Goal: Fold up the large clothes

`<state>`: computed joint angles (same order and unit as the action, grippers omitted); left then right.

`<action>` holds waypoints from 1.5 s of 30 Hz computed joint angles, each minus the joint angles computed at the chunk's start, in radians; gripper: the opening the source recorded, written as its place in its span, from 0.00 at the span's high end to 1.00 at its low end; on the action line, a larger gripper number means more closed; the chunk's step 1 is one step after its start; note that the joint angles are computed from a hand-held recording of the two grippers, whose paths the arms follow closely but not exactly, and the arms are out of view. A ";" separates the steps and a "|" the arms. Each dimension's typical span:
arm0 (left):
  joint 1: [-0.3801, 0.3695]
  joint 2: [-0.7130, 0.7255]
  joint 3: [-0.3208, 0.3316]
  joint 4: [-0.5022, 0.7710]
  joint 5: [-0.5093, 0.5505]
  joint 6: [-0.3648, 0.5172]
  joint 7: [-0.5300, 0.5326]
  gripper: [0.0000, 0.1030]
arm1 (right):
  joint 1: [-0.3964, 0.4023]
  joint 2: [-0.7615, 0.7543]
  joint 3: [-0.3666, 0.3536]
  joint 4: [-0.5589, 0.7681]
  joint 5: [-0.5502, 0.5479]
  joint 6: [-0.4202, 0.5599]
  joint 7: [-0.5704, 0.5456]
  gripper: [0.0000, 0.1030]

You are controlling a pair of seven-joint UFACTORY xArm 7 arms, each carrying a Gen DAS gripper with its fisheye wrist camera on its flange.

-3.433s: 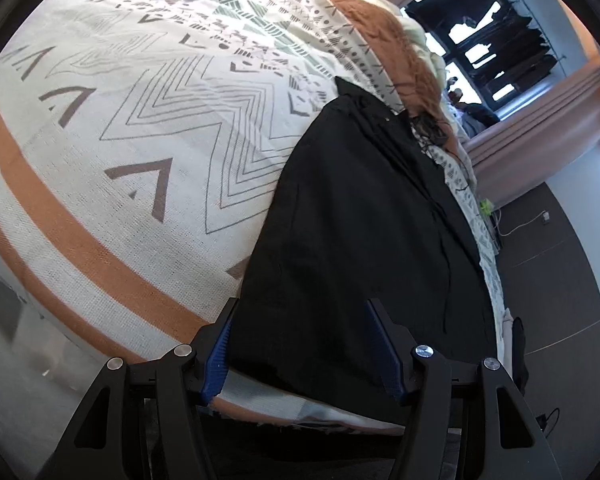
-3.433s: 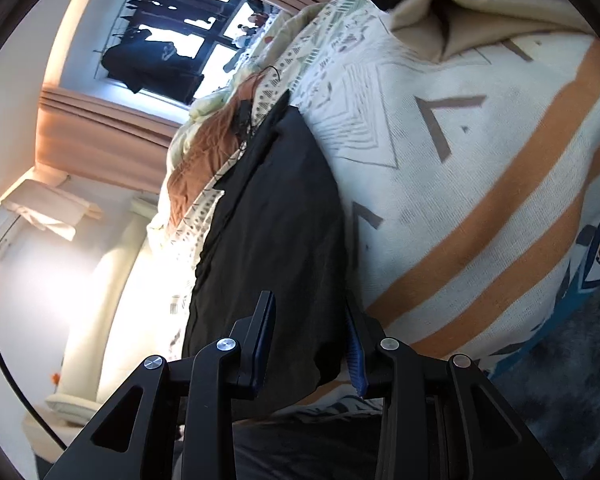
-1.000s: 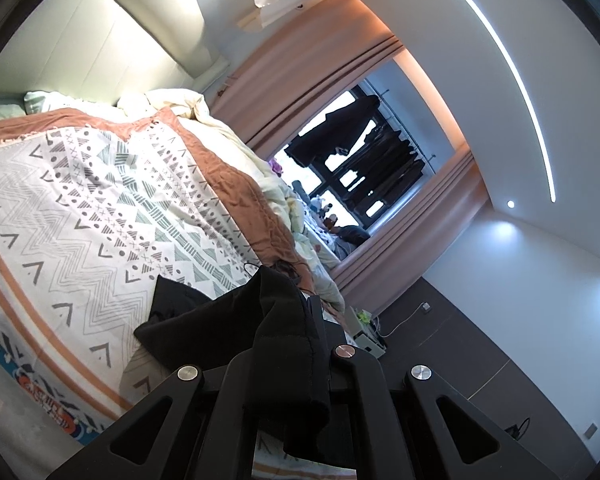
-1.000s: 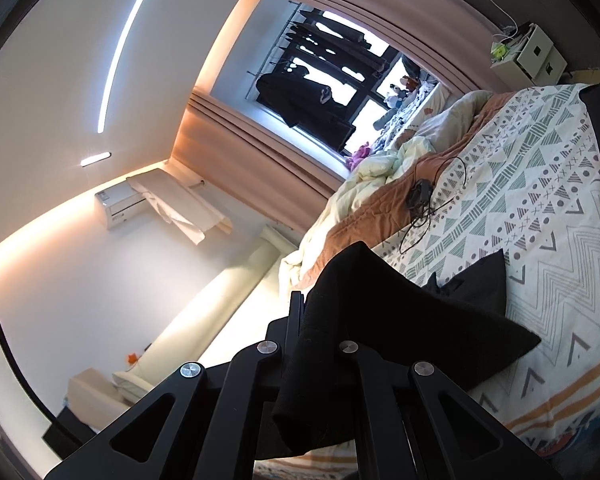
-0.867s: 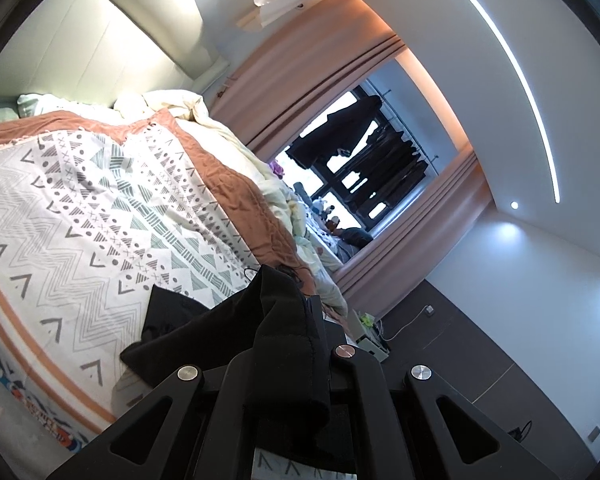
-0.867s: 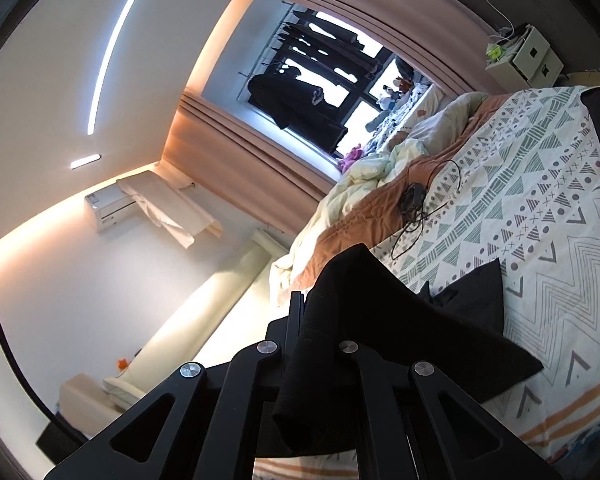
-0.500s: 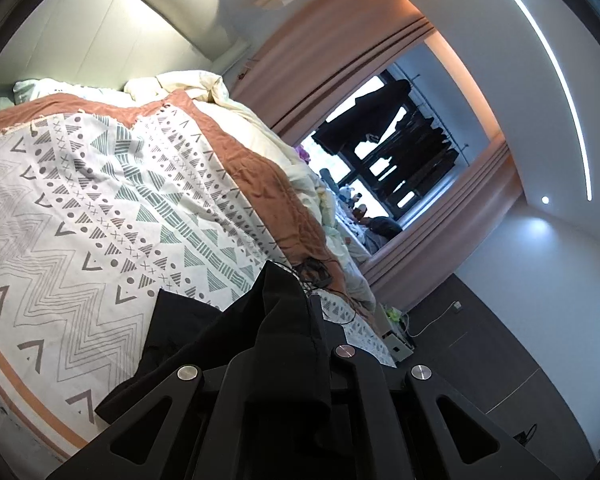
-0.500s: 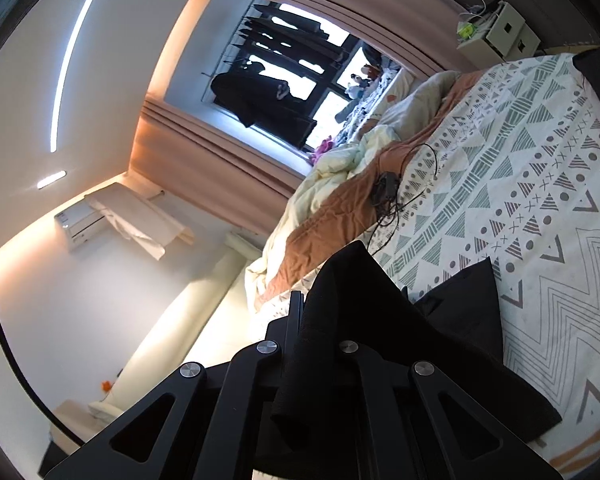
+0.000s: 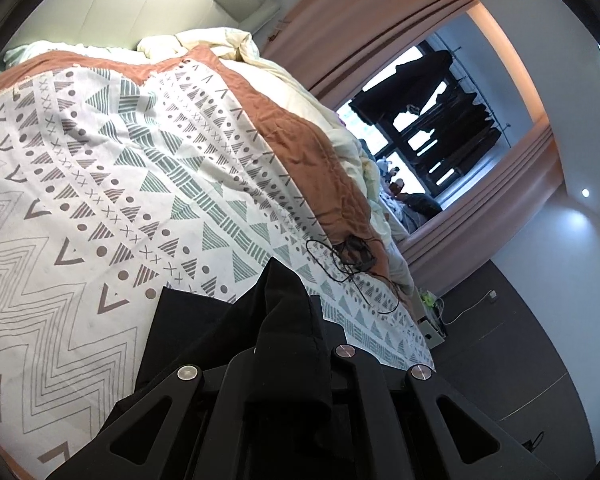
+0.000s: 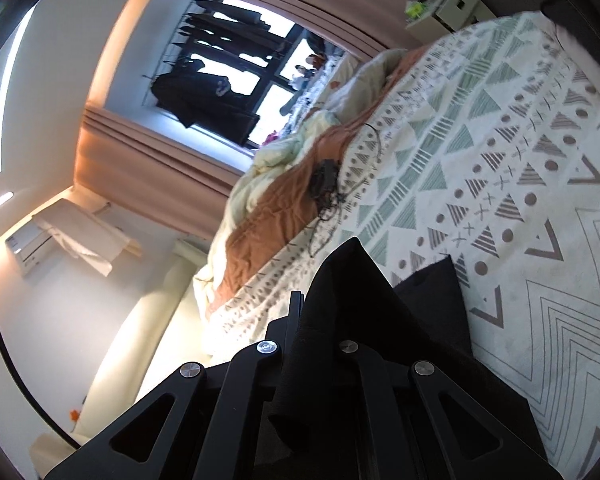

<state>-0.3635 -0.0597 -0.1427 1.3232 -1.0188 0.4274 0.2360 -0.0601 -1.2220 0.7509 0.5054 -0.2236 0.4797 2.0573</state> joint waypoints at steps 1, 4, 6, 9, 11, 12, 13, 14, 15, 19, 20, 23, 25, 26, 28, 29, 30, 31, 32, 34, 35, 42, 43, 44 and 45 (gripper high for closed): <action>0.000 0.026 -0.002 0.016 0.014 0.000 -0.013 0.98 | -0.002 0.007 0.001 -0.011 0.004 -0.009 0.006 0.96; 0.005 0.116 -0.021 0.066 0.092 -0.012 -0.078 0.98 | -0.022 0.049 0.003 -0.046 0.006 -0.056 0.027 0.96; 0.010 0.170 -0.036 0.097 0.162 -0.024 -0.133 0.98 | -0.039 0.081 0.002 -0.062 0.000 -0.085 0.033 0.96; 0.018 0.243 -0.056 0.142 0.254 -0.036 -0.205 0.98 | -0.056 0.133 -0.004 -0.066 -0.008 -0.097 0.037 0.96; 0.023 0.284 -0.066 0.171 0.310 -0.035 -0.260 0.98 | -0.060 0.180 -0.011 -0.049 -0.014 -0.070 0.030 0.95; 0.025 0.304 -0.071 0.188 0.334 -0.030 -0.287 0.98 | -0.060 0.215 -0.021 -0.033 -0.023 -0.050 0.010 0.94; 0.030 0.321 -0.080 0.204 0.348 -0.028 -0.303 0.98 | -0.058 0.236 -0.027 -0.023 -0.034 -0.039 -0.003 0.87; 0.032 0.340 -0.085 0.226 0.371 -0.015 -0.319 0.96 | -0.057 0.258 -0.032 -0.010 -0.046 -0.028 -0.016 0.63; 0.032 0.357 -0.089 0.246 0.396 -0.001 -0.338 0.88 | -0.058 0.268 -0.030 0.000 -0.058 -0.016 -0.018 0.48; 0.047 0.383 -0.121 0.273 0.408 0.001 -0.352 0.23 | -0.038 0.253 -0.021 0.036 -0.100 0.081 -0.023 0.26; 0.048 0.369 -0.126 0.252 0.405 -0.034 -0.349 0.16 | -0.020 0.252 -0.031 0.037 -0.101 0.099 -0.027 0.26; 0.055 0.338 -0.126 0.229 0.425 -0.043 -0.343 0.16 | 0.036 0.226 -0.055 0.017 -0.089 0.135 -0.011 0.26; 0.069 0.318 -0.131 0.209 0.408 -0.029 -0.334 0.16 | 0.076 0.211 -0.063 0.018 -0.079 0.194 -0.011 0.26; 0.077 0.304 -0.133 0.195 0.392 -0.022 -0.325 0.16 | 0.103 0.199 -0.066 0.021 -0.070 0.238 -0.012 0.26; 0.077 0.268 -0.119 0.153 0.393 -0.018 -0.329 0.16 | 0.144 0.188 -0.068 0.029 -0.057 0.299 -0.012 0.26; 0.076 0.247 -0.109 0.128 0.401 -0.016 -0.335 0.16 | 0.163 0.187 -0.067 0.035 -0.049 0.328 -0.010 0.26; 0.078 0.224 -0.103 0.100 0.399 -0.014 -0.331 0.16 | 0.181 0.187 -0.067 0.040 -0.041 0.354 -0.009 0.26; 0.078 0.203 -0.097 0.073 0.394 -0.013 -0.325 0.16 | 0.196 0.189 -0.068 0.042 -0.036 0.371 -0.008 0.26; 0.078 0.180 -0.089 0.045 0.395 -0.005 -0.323 0.16 | 0.216 0.191 -0.068 0.045 -0.026 0.394 -0.008 0.26; 0.074 0.140 -0.067 -0.005 0.422 0.014 -0.338 0.16 | 0.245 0.205 -0.065 0.059 -0.014 0.440 -0.011 0.26; 0.073 0.122 -0.059 -0.028 0.431 0.026 -0.338 0.16 | 0.261 0.217 -0.063 0.070 -0.004 0.476 -0.015 0.26; 0.054 0.010 -0.013 -0.199 0.418 0.058 -0.285 0.26 | 0.356 0.281 -0.058 0.052 0.032 0.460 0.032 0.26; 0.051 0.003 -0.008 -0.215 0.411 0.063 -0.268 0.27 | 0.366 0.297 -0.059 0.052 0.029 0.446 0.032 0.27; 0.050 0.001 -0.002 -0.225 0.407 0.075 -0.258 0.29 | 0.374 0.317 -0.056 0.059 0.024 0.440 0.028 0.27; 0.049 0.002 0.003 -0.230 0.403 0.090 -0.252 0.29 | 0.378 0.335 -0.054 0.068 0.016 0.442 0.024 0.29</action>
